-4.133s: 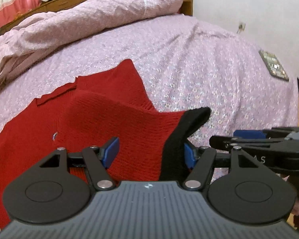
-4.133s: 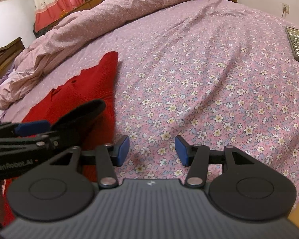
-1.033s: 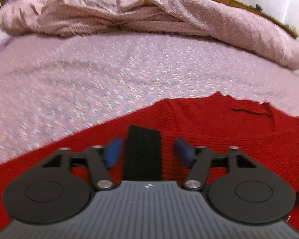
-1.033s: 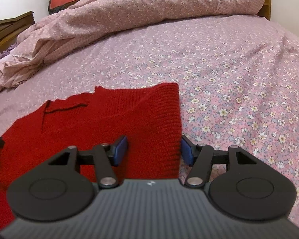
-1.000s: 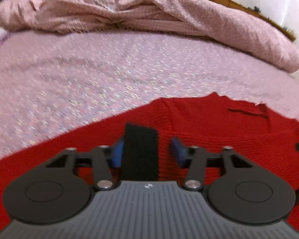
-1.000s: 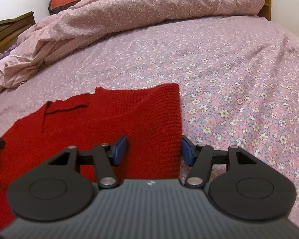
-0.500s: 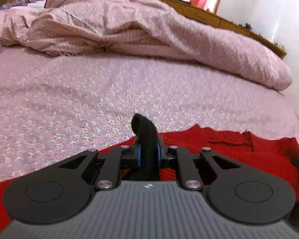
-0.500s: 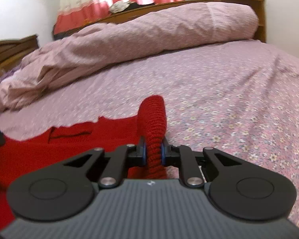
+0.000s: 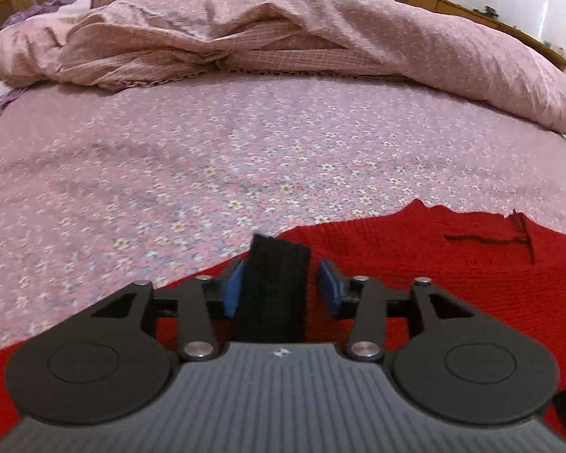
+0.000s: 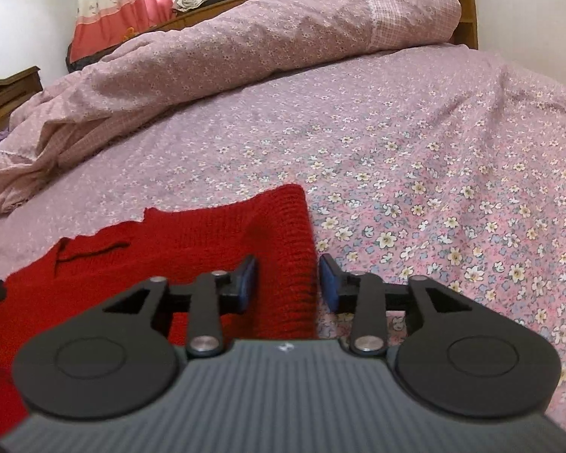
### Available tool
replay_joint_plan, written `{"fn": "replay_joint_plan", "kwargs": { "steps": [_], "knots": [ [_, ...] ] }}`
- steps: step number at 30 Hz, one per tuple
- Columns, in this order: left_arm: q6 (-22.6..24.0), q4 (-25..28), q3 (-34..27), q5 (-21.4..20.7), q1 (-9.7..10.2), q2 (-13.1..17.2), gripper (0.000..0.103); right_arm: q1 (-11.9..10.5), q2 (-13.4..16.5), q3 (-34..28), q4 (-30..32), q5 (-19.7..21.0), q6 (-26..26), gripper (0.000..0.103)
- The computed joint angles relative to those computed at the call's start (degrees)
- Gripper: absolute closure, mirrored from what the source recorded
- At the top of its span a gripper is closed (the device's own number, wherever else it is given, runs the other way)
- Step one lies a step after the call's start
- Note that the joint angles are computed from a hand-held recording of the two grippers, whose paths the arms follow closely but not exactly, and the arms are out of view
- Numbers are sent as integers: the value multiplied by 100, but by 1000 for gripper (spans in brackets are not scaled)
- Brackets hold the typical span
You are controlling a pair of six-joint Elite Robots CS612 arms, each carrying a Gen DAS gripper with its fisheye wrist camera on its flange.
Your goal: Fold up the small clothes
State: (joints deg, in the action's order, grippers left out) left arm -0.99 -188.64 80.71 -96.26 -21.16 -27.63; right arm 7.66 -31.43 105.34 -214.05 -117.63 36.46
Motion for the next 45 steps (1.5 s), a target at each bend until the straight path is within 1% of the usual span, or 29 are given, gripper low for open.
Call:
{"fn": "replay_joint_plan", "kwargs": {
  "steps": [2,3,5,7,11,15,21,25,26,30,35,39,45],
  "knots": [
    [-46,48,98,78,10,-88,46,37,-50,40,58,-75,17,57],
    [-60,62,164,162,10,-140,45,51,-78,65,72,-104,32,56],
    [-122,34,319,334,16,-250,38,86,-133,126,77,-170,72,56],
    [-192,-66,487,474,27,-354,34,136,-188,197,40,-254,74,56],
    [-328,-167,809,700,70,-573,28,242,-306,365,-111,-303,56,55],
    [-580,-220,1135,891,124,-786,25,354,-420,521,-284,-258,-48,55],
    [-830,-221,1539,1122,188,-1043,23,484,-587,726,-320,-134,-38,55],
    [-1055,-176,1758,1273,226,-1182,22,583,-669,821,-371,-68,-124,55],
    [-1113,-169,1814,1291,240,-1216,22,599,-686,844,-393,-33,-122,55],
    [-1349,-183,2009,1308,316,-1315,22,679,-732,915,-452,60,-94,46],
    [-1677,-255,2224,1308,438,-1396,22,796,-771,953,-365,211,-112,46],
    [-1956,-258,2345,1338,547,-1415,22,915,-783,968,-259,241,-107,46],
    [-2563,-61,2434,1053,792,-1372,22,1018,-787,934,-47,355,-121,46]
  ]
}}
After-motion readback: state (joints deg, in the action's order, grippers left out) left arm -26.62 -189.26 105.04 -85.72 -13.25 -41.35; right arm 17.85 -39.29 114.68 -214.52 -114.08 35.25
